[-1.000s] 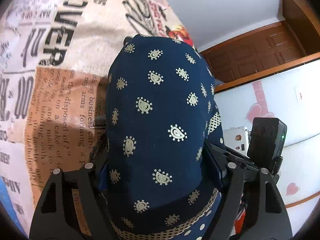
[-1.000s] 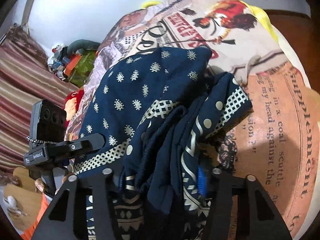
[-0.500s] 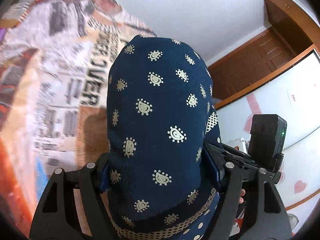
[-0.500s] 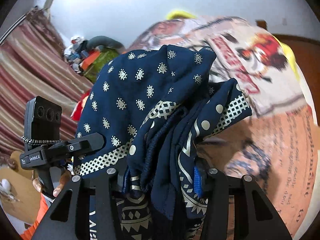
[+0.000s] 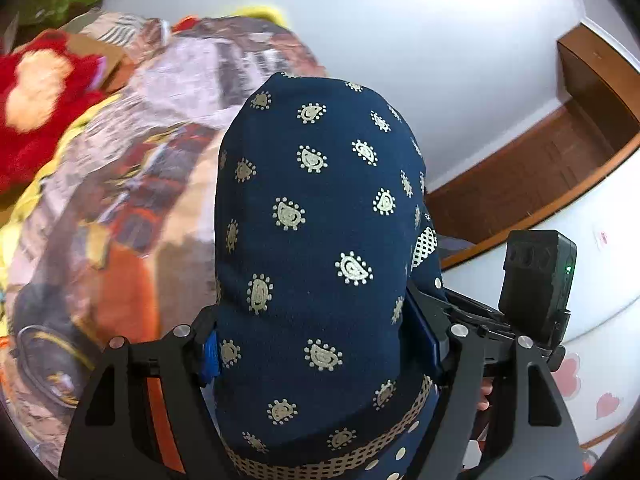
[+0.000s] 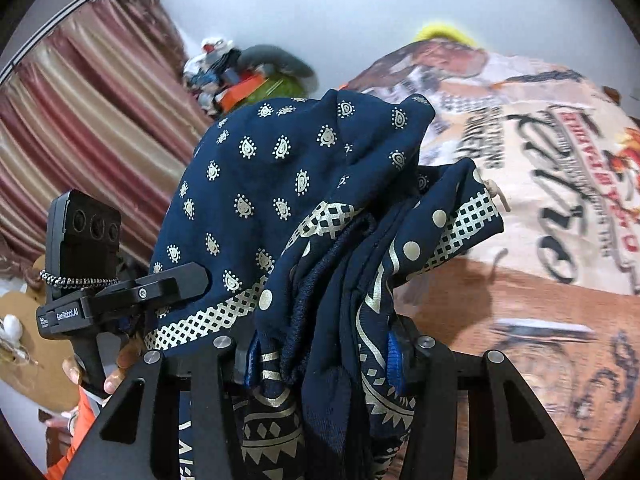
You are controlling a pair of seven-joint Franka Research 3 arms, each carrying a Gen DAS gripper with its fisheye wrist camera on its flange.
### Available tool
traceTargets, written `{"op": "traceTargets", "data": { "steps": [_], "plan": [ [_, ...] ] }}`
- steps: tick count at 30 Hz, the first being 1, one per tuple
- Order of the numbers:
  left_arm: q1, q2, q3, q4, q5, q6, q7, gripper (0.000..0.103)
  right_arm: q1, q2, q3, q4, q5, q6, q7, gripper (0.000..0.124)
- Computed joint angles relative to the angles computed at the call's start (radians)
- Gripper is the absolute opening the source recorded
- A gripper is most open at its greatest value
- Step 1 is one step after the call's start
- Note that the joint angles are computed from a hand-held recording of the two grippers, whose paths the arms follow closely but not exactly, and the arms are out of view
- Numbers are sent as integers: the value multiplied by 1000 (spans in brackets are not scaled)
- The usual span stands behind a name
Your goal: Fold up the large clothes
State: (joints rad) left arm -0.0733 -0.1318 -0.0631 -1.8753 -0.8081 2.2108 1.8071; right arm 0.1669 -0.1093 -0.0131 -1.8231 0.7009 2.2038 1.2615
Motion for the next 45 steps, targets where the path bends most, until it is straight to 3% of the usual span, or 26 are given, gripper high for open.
{"op": "traceTargets", "data": {
  "steps": [8,16,19,29,36,39,41,45],
  "plan": [
    [51,27,29,-80,7,-31,9,75,31,116,40,33,-37,-22,38,45],
    [94,85,21,-127,-35,-62,22,74,34,228,57,70,-96,-61,82,45],
    [101,71,7,-156,-25,-41,45,74,27,242,57,67,-103,-70,84,46],
    [60,-20,-22,-202,256,109,-56,74,25,150,50,7,-185,-47,44,51],
    [-2,-161,-22,-308,481,295,-88,74,52,4,58,-92,-291,100,-44,53],
    [-22,-181,-28,-346,566,315,-139,75,73,-33,73,-137,-317,163,-75,67],
    [-37,-175,-30,-362,605,300,-169,75,86,-47,80,-169,-343,185,-100,69],
    [-75,-177,-25,-412,608,299,-172,78,96,-26,94,-191,-448,127,-101,69]
  ]
}}
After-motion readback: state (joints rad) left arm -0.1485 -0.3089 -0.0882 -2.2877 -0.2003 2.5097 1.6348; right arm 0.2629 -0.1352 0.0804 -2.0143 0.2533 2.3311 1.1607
